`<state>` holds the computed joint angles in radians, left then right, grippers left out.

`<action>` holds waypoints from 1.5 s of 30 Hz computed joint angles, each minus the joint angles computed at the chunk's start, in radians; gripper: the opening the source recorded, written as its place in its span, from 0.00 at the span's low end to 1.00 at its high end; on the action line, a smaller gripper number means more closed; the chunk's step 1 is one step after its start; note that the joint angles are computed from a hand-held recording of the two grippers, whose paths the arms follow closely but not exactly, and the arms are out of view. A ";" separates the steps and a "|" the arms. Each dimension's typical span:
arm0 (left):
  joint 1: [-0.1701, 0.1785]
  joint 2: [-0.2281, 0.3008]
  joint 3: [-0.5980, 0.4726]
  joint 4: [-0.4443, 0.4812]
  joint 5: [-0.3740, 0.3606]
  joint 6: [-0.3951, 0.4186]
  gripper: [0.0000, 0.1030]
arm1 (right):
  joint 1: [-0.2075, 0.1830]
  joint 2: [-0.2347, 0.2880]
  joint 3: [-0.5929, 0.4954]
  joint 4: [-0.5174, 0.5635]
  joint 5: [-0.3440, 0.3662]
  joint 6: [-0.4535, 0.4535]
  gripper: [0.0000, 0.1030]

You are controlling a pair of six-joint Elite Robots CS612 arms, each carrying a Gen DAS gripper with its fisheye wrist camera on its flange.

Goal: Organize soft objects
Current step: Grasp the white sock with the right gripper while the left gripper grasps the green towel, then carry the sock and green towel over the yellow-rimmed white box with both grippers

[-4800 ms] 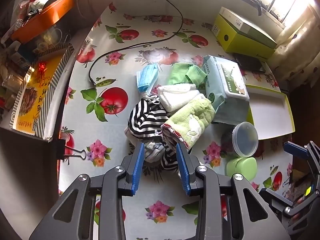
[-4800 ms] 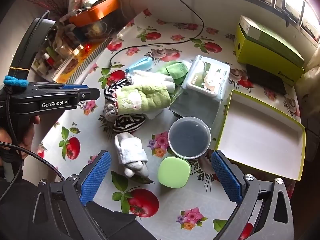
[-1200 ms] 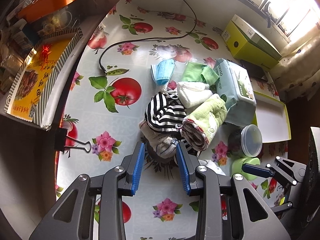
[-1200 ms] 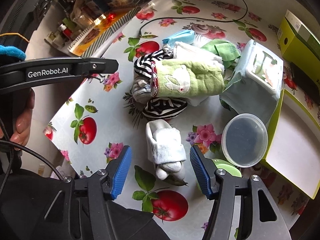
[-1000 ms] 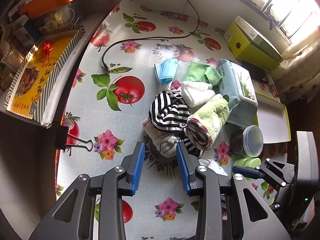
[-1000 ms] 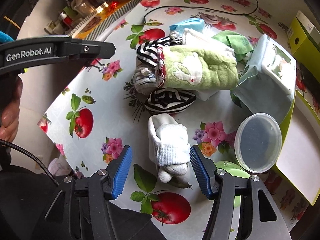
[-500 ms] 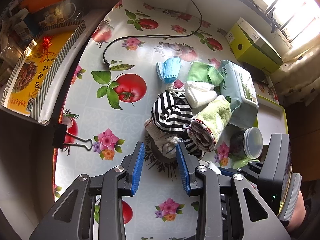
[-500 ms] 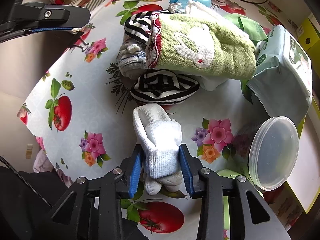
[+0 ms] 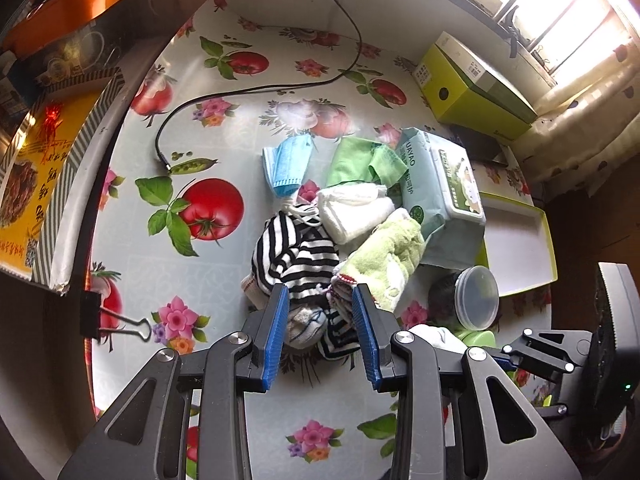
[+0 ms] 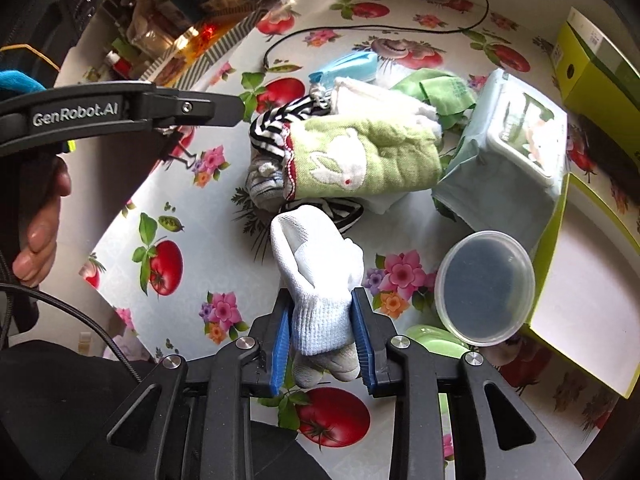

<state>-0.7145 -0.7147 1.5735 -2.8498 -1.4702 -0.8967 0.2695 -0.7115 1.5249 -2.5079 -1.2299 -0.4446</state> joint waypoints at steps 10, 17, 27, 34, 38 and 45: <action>0.018 0.079 -0.138 0.089 -0.075 0.188 0.44 | -0.027 -0.030 0.031 -0.087 -0.003 0.094 0.27; 0.013 0.118 -0.196 0.184 -0.121 0.251 0.44 | -0.036 -0.033 0.038 -0.101 -0.008 0.117 0.27; 0.000 0.095 -0.148 0.111 -0.082 0.190 0.19 | -0.046 -0.041 0.052 -0.134 0.003 0.135 0.27; -0.002 0.067 -0.109 0.037 -0.075 0.138 0.15 | -0.060 -0.051 0.067 -0.184 0.016 0.167 0.27; -0.003 0.051 -0.090 0.005 -0.064 0.106 0.15 | -0.067 -0.053 0.070 -0.204 0.019 0.182 0.27; -0.009 0.038 -0.093 -0.001 -0.033 0.097 0.15 | -0.083 -0.051 0.070 -0.234 0.020 0.214 0.27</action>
<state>-0.7235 -0.6769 1.4809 -2.8505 -1.5030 -0.7998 0.1864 -0.7622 1.5949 -2.7419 -1.2102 -0.2307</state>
